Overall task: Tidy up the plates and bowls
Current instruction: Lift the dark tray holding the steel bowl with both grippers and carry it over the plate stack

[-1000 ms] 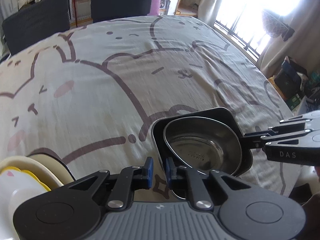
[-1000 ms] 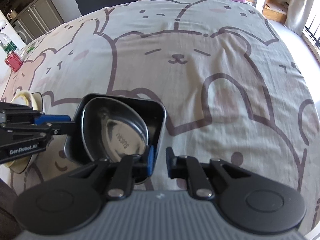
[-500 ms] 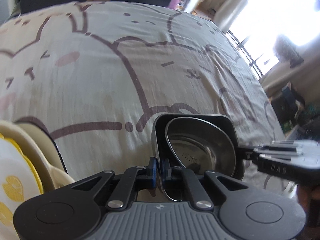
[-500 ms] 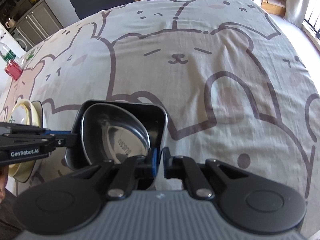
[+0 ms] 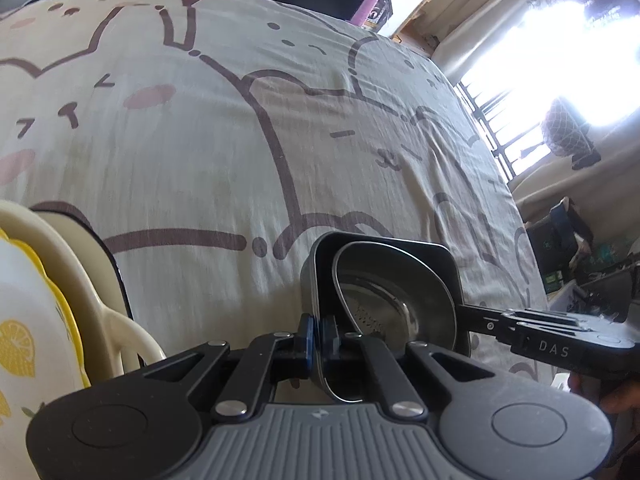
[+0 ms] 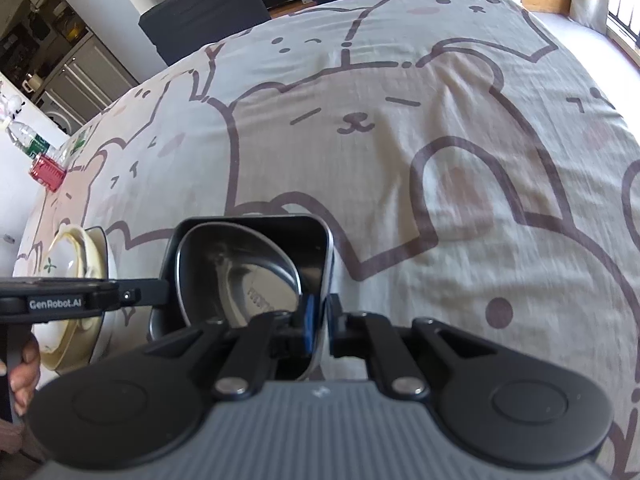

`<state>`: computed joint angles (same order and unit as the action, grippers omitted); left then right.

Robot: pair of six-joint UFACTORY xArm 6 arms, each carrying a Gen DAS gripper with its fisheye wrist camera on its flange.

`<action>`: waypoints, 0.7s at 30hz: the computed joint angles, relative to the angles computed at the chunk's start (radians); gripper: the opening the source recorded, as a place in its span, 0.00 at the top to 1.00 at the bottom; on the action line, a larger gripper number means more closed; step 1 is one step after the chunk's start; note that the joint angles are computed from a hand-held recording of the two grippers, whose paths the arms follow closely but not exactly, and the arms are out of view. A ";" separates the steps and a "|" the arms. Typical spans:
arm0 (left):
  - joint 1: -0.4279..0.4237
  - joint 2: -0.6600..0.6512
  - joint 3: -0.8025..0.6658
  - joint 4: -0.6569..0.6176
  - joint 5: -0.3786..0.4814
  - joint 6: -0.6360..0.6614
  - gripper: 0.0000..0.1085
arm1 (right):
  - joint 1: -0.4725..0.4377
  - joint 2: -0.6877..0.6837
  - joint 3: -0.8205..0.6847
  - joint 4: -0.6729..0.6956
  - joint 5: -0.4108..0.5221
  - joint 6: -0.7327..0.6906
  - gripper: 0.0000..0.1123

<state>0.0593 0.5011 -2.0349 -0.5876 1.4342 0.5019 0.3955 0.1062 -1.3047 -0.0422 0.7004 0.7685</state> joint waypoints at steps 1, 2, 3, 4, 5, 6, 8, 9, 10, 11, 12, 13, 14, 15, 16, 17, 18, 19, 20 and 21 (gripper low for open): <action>0.001 -0.002 0.005 -0.004 -0.002 -0.003 0.97 | -0.001 0.000 0.001 0.001 -0.002 0.002 0.92; 0.003 -0.004 0.010 -0.006 -0.005 -0.004 0.97 | -0.001 0.001 0.001 0.003 -0.001 0.004 0.92; 0.003 -0.010 0.021 -0.007 -0.012 -0.001 0.97 | -0.001 0.002 0.000 0.006 -0.002 0.007 0.92; 0.002 -0.018 0.033 -0.006 -0.020 0.002 0.97 | -0.004 0.003 0.001 0.015 -0.005 0.010 0.92; 0.001 -0.027 0.047 -0.006 -0.029 0.006 0.96 | -0.004 0.002 0.002 0.020 -0.008 0.016 0.92; 0.001 -0.032 0.054 -0.007 -0.033 0.006 0.96 | -0.005 0.003 0.002 0.023 -0.009 0.019 0.92; 0.004 -0.030 0.053 -0.010 -0.026 -0.006 0.96 | -0.004 0.005 -0.003 0.019 -0.004 0.022 0.93; 0.007 -0.027 0.046 -0.011 -0.017 -0.015 0.96 | -0.003 0.008 -0.009 0.015 0.001 0.021 0.93; 0.009 -0.024 0.042 -0.012 -0.012 -0.025 0.96 | -0.002 0.009 -0.011 0.012 0.003 0.023 0.93; 0.011 -0.024 0.042 -0.013 -0.009 -0.034 0.96 | -0.001 0.009 -0.011 0.012 0.003 0.023 0.93; 0.012 -0.027 0.045 -0.014 -0.009 -0.036 0.96 | -0.001 0.010 -0.012 0.013 0.003 0.021 0.93; 0.012 -0.032 0.052 -0.016 -0.014 -0.033 0.96 | -0.001 0.009 -0.012 0.012 0.003 0.020 0.93; 0.012 -0.036 0.056 -0.017 -0.015 -0.030 0.96 | 0.000 0.009 -0.012 0.011 0.004 0.021 0.93; 0.012 -0.039 0.061 -0.017 -0.014 -0.027 0.96 | -0.001 0.008 -0.011 0.012 0.004 0.021 0.93; 0.012 -0.040 0.062 -0.018 -0.013 -0.024 0.96 | 0.000 0.008 -0.012 0.012 0.005 0.023 0.93; 0.013 -0.041 0.063 -0.022 -0.010 -0.024 0.96 | 0.000 0.008 -0.013 0.014 0.007 0.024 0.93; 0.015 -0.042 0.064 -0.027 -0.010 -0.022 0.96 | 0.000 0.007 -0.013 0.012 0.008 0.026 0.93; 0.017 -0.044 0.067 -0.034 -0.013 -0.019 0.96 | 0.001 0.005 -0.011 0.009 0.007 0.030 0.93; 0.020 -0.046 0.067 -0.044 -0.015 -0.017 0.96 | 0.001 0.000 -0.005 0.008 0.002 0.031 0.93; 0.022 -0.047 0.065 -0.053 -0.015 -0.015 0.96 | 0.001 -0.006 0.003 0.007 -0.006 0.035 0.93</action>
